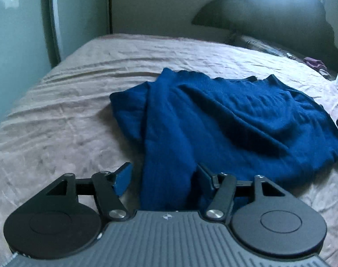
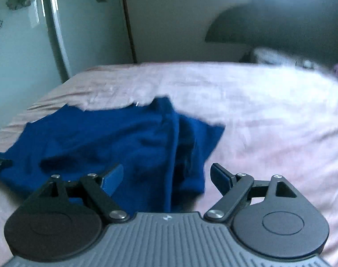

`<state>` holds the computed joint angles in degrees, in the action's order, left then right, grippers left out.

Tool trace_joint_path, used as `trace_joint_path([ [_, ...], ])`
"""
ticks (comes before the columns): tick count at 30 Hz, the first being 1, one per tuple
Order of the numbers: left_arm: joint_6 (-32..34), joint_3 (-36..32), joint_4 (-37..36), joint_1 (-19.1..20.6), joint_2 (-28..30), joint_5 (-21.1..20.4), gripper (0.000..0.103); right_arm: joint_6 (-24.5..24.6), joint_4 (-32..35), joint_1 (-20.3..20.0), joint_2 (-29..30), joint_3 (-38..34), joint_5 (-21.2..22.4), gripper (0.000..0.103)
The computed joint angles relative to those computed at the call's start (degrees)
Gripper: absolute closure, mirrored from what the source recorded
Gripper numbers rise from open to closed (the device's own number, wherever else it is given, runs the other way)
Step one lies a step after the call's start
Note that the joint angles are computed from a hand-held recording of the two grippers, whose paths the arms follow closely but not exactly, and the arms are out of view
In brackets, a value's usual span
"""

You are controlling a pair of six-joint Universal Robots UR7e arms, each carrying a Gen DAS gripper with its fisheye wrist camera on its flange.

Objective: Fold small clothes

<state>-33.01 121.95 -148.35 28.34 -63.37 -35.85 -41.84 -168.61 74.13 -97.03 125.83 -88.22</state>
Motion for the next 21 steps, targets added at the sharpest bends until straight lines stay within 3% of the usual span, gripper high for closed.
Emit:
trace_joint_path([
  [3, 0.8, 1.2, -1.1, -0.7, -0.3, -0.5, 0.038, 0.0, 3.5, -1.9, -1.5, 1.3, 1.5, 0.018],
  [6, 1.1, 1.6, -1.4, -0.7, -0.8, -1.6, 0.044, 0.3, 6.2, -2.8, -3.2, 3.0, 4.1, 0.044],
  [9, -0.2, 1.5, -0.6, -0.5, -1.3, -2.5, 0.061, 0.5, 3.7, -2.6, -2.4, 4.4, 4.2, 0.071],
  [11, -1.4, 1.4, 0.3, -0.4, -1.9, -3.2, 0.086, 1.4, 2.9, -2.9, -2.4, 4.5, 4.7, 0.087],
  [13, -2.0, 1.7, 0.4, -0.5, -2.8, -4.2, 0.097, 2.0, 0.8, -3.4, -2.4, 4.9, 4.9, 0.094],
  [18, -3.2, 3.2, 0.6, -1.3, -5.2, -4.6, 0.098, 1.1, -1.4, -5.0, -4.5, 6.0, 3.9, 0.099],
  [21, -2.5, 4.1, 0.9, -1.3, -5.9, -4.9, 0.098, -1.0, -2.7, -5.2, -4.6, 6.4, 1.3, 0.099],
])
